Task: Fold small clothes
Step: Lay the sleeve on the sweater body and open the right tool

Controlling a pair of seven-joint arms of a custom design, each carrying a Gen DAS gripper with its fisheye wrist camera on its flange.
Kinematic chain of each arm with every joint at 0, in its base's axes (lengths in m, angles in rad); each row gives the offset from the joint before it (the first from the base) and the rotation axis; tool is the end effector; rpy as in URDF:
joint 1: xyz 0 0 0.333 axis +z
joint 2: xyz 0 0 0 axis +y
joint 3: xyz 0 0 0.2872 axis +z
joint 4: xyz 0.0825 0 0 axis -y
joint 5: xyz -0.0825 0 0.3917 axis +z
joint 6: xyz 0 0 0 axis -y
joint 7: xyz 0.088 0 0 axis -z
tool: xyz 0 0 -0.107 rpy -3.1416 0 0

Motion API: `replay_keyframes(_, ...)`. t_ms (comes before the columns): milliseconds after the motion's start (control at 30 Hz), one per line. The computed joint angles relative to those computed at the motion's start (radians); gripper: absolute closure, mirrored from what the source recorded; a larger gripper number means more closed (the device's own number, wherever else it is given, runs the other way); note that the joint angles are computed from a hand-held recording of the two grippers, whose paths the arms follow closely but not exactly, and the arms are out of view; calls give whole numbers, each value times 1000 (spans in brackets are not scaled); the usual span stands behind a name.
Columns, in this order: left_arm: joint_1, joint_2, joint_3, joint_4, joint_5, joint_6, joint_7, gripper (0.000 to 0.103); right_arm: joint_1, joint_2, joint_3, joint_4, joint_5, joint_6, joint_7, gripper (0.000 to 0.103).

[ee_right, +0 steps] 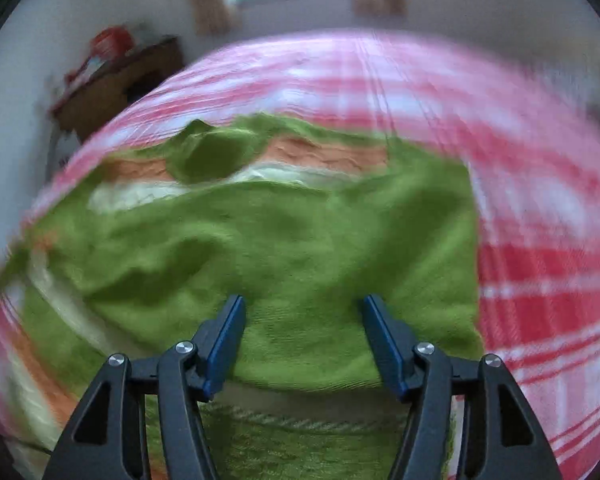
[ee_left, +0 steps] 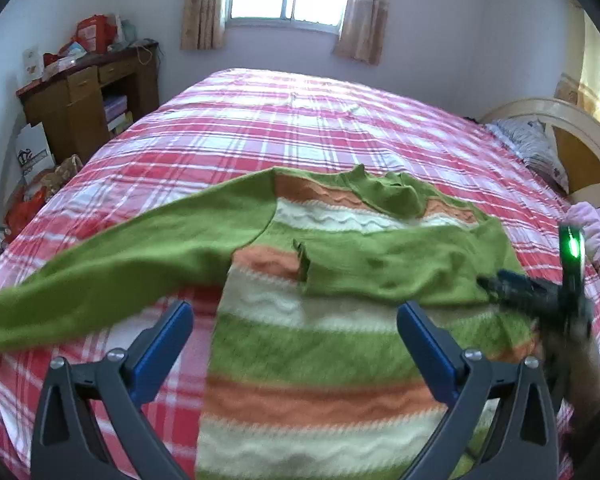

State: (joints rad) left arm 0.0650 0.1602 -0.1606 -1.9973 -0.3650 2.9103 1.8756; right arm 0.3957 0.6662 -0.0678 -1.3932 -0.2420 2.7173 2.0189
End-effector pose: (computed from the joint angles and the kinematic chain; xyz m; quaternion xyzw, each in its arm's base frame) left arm 0.6336 -0.0349 0.4346 -0.6328 0.6755 -0.3164 0.2078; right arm 0.7139 0.2651 0.3655 -0.6973 0.6336 -0.2160 0.2564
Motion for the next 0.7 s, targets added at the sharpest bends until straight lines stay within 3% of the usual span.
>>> replay_keyframes(67, -71, 66, 74, 61, 198, 3, -180, 0, 23, -7, -20, -4, -37, -2, 29, 40)
replay_keyframes(133, -188, 151, 204, 146, 464, -10, -430, 0, -37, -21, 47, -26, 49, 31, -22, 40)
replay_keyframes(167, -217, 176, 237, 177, 529, -35, -504, 0, -42, -32, 46, -41, 64, 52, -16, 40)
replay_keyframes(200, -226, 209, 251, 213, 564, -58, -553, 0, -36, -46, 29, -65, 67, 84, 10, 40)
replay_keyframes(267, -306, 277, 351, 282, 739, -99, -737, 0, -19, -74, -21, -111, 68, 162, 82, 40)
replay_keyframes(300, -324, 286, 374, 292, 777, -119, -774, 0, -10, -80, -45, -119, 57, 182, 127, 40)
replay_keyframes(333, -327, 305, 380, 312, 807, -147, -798, 0, -27, -73, -35, -106, 68, 183, 139, 40)
replay_keyframes(400, -292, 297, 349, 296, 812, -136, -808, 0, -103, -49, 55, -63, 143, 151, 59, 40)
replay_keyframes(467, -284, 286, 340, 283, 853, -147, -840, 0, -132, 7, 112, 30, 183, 39, -32, 40)
replay_keyframes(533, -262, 279, 321, 269, 878, -131, -862, 0, -91, 46, 88, 92, 163, -56, -58, 40)
replay_keyframes(567, -240, 276, 300, 264, 869, -127, -860, 0, -54, 39, 56, 77, 102, -40, -35, 40)
replay_keyframes(700, -166, 278, 237, 267, 816, -137, -880, 0, -16, 48, 63, 110, 105, -81, -96, 40)
